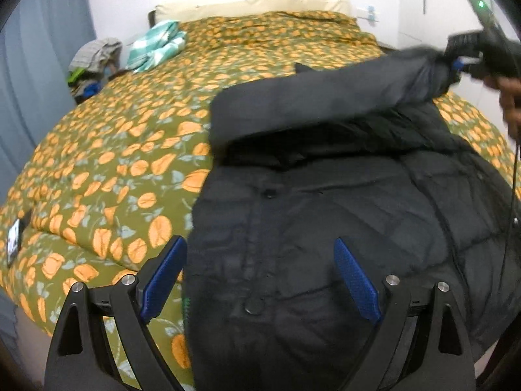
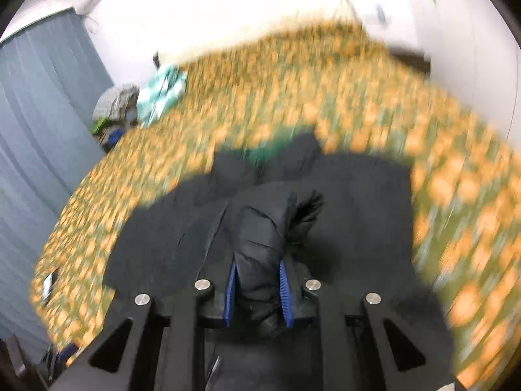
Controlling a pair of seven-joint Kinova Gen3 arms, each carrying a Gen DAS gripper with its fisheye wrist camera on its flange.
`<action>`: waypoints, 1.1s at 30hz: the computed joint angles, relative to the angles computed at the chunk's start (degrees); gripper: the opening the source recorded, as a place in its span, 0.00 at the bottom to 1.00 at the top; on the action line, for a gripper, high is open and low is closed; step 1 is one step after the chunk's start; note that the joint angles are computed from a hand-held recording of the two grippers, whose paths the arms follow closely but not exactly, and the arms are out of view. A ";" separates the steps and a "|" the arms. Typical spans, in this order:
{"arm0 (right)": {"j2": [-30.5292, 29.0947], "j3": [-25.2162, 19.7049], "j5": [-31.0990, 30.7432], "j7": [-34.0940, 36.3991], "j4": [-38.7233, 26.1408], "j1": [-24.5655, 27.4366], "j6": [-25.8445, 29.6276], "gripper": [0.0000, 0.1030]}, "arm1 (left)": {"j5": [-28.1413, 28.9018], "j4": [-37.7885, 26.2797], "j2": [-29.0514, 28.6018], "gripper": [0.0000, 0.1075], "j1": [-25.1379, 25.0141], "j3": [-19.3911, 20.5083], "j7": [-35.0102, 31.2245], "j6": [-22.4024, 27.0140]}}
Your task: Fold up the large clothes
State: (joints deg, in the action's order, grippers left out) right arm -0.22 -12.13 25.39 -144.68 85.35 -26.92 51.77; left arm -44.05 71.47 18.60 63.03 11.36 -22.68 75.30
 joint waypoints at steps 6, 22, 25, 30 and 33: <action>3.13 -2.30 -3.35 6.71 -0.31 13.55 0.61 0.21 | 1.33 0.03 0.12 0.86 -1.60 -0.31 0.54 -1.35; -2.59 -0.84 -5.85 12.45 11.71 9.95 -10.16 0.53 | 15.44 -26.66 15.10 0.87 -13.25 -4.85 -24.72 -7.42; 0.50 0.48 -11.99 19.44 10.40 8.96 -10.57 0.53 | 19.18 -33.64 21.03 0.83 -15.67 -5.30 -26.11 -3.80; 7.05 -1.29 -20.34 26.54 10.91 12.80 -11.56 0.53 | 26.64 -28.13 21.08 0.89 -17.74 -7.85 -25.05 -7.32; 7.60 1.04 -17.19 24.06 11.27 9.23 -11.48 0.53 | 26.91 -29.46 21.33 0.89 -16.77 -9.06 -26.76 -5.59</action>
State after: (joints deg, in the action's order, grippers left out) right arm 7.38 -11.09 8.20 -120.62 96.61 -17.69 40.29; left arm -17.14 42.01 39.93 46.26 2.30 -49.43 69.70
